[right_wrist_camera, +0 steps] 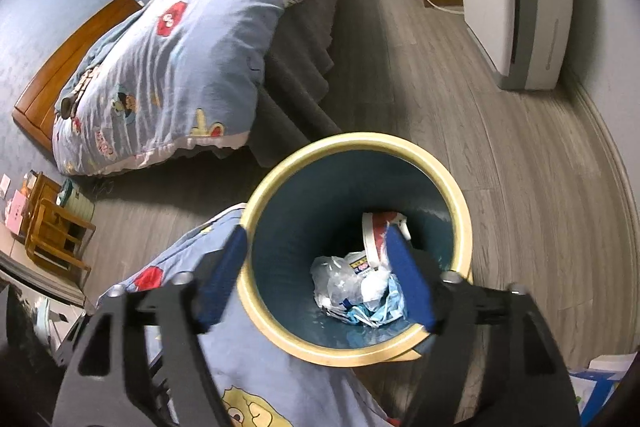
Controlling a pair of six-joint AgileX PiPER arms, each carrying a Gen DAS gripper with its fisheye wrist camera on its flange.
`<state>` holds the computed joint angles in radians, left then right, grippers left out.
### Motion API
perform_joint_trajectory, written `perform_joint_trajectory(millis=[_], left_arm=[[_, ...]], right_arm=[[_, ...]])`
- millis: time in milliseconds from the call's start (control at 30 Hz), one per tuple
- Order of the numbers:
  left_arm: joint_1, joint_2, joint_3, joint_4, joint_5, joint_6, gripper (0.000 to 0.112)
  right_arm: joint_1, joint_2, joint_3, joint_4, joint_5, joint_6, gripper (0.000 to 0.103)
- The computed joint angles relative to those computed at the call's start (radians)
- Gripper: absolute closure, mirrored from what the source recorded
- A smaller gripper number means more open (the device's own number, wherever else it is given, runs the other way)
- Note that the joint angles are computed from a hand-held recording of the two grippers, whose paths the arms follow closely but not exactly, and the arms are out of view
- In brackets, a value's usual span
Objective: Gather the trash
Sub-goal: 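Open the right gripper and drop the mask into the bin, then move both grippers back over the cushion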
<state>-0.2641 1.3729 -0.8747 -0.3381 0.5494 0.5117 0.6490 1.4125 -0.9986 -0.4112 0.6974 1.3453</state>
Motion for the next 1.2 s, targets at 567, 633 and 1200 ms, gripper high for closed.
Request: perform_joint_trajectory(millis=[567, 633, 1200], left_arm=[[0.58, -0.39, 0.152, -0.135, 0.343, 0.36, 0.02], [0.723, -0.41, 0.179, -0.183, 0.408, 0.453, 0.02], [1.479, -0.476, 0.491, -0.143, 0.38, 0.993, 0.02]], right_arm=[[0.33, 0.138, -0.261, -0.099, 0.216, 0.117, 0.009], [0.36, 0.156, -0.288, -0.101, 0.226, 0.144, 0.009], [0.546, 0.444, -0.672, -0.063, 0.388, 0.097, 0.009]])
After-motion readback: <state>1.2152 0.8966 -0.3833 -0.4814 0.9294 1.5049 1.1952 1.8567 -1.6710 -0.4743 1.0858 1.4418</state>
